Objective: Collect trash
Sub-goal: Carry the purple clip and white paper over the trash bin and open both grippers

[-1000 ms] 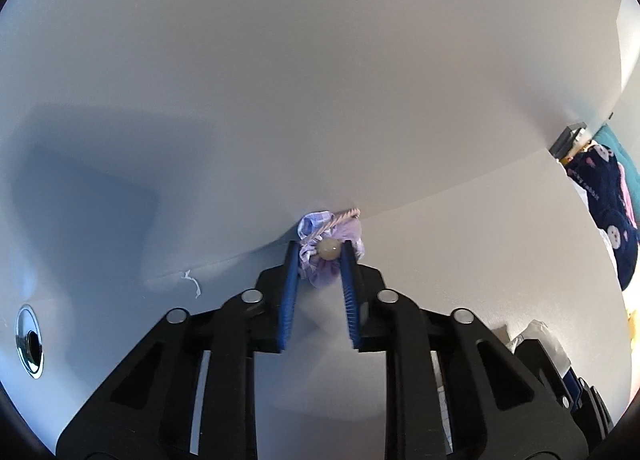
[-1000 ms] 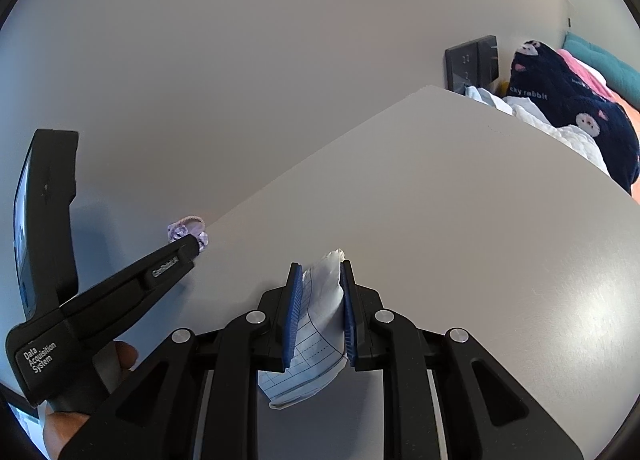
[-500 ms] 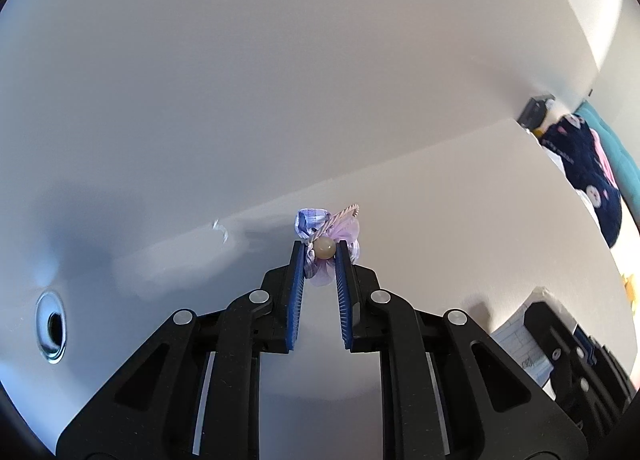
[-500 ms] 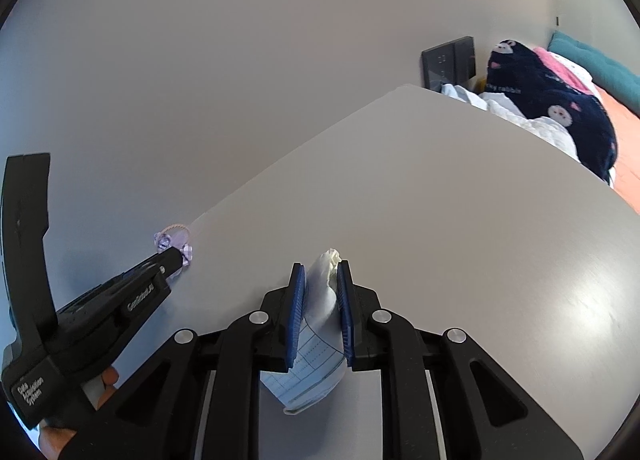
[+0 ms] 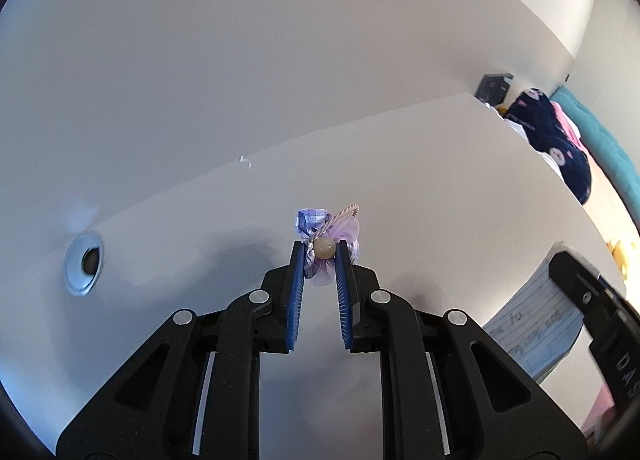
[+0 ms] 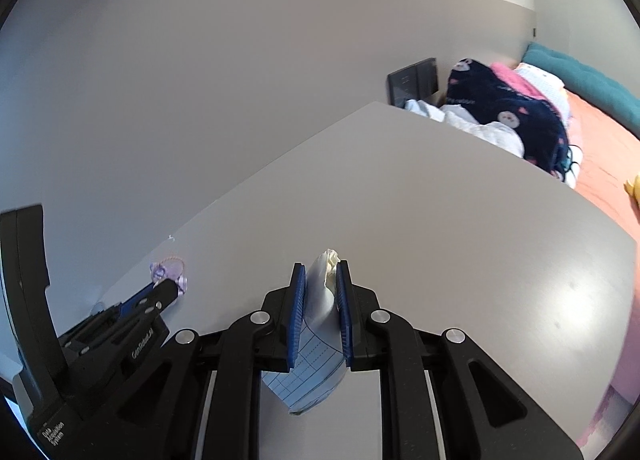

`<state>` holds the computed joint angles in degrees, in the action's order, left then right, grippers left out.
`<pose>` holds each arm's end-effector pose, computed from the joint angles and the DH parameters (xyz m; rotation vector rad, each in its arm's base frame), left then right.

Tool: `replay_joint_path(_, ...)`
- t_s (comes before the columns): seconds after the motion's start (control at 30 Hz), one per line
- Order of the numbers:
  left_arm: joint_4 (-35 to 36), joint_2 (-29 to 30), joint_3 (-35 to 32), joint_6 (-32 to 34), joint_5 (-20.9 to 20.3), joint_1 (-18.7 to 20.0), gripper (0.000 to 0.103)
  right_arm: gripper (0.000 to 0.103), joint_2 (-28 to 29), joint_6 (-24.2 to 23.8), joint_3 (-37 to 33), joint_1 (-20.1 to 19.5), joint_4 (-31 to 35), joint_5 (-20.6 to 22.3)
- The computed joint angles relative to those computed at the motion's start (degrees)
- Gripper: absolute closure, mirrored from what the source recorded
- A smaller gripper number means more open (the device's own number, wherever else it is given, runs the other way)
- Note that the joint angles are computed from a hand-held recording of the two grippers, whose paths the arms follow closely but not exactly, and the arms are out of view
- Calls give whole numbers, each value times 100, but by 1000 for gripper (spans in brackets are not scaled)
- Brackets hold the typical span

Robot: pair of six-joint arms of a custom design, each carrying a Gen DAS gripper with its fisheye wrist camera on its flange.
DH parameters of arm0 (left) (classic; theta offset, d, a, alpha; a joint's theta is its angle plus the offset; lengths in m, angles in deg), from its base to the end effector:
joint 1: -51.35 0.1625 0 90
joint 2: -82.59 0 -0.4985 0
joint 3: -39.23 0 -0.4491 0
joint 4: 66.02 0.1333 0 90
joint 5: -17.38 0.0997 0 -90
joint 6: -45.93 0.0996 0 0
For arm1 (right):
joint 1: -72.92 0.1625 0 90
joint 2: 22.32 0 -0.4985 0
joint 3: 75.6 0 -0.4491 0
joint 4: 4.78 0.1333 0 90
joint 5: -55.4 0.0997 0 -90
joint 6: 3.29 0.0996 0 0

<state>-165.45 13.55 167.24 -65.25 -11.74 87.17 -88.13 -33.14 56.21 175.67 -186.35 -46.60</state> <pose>-0.2259 -0.4348 0.1359 -0.4694 1.9811 -1.0298 0.2243 -0.4813 0.1621 0.9591 -2.6446 0.5871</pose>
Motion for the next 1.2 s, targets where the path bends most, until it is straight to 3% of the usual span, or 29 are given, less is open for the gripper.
replay_joint_path(0.3, 38, 64, 159, -201, -319, -583, 88, 86, -715, -68, 410, -105, -29, 5)
replay_joint_path(0.57, -215, 407, 117, 46, -508, -1085, 88, 86, -1524, -290, 741, -458, 121, 89)
replay_joint_path(0.8, -954, 959, -77, 791, -592, -1316, 88, 86, -2316, -565, 938, -1026, 333, 230)
replay_joint_path(1.2, -2506, 2055, -639, 2565, -780, -1533, 88, 86, -3499, -1058, 1070, -2414, 729, 587)
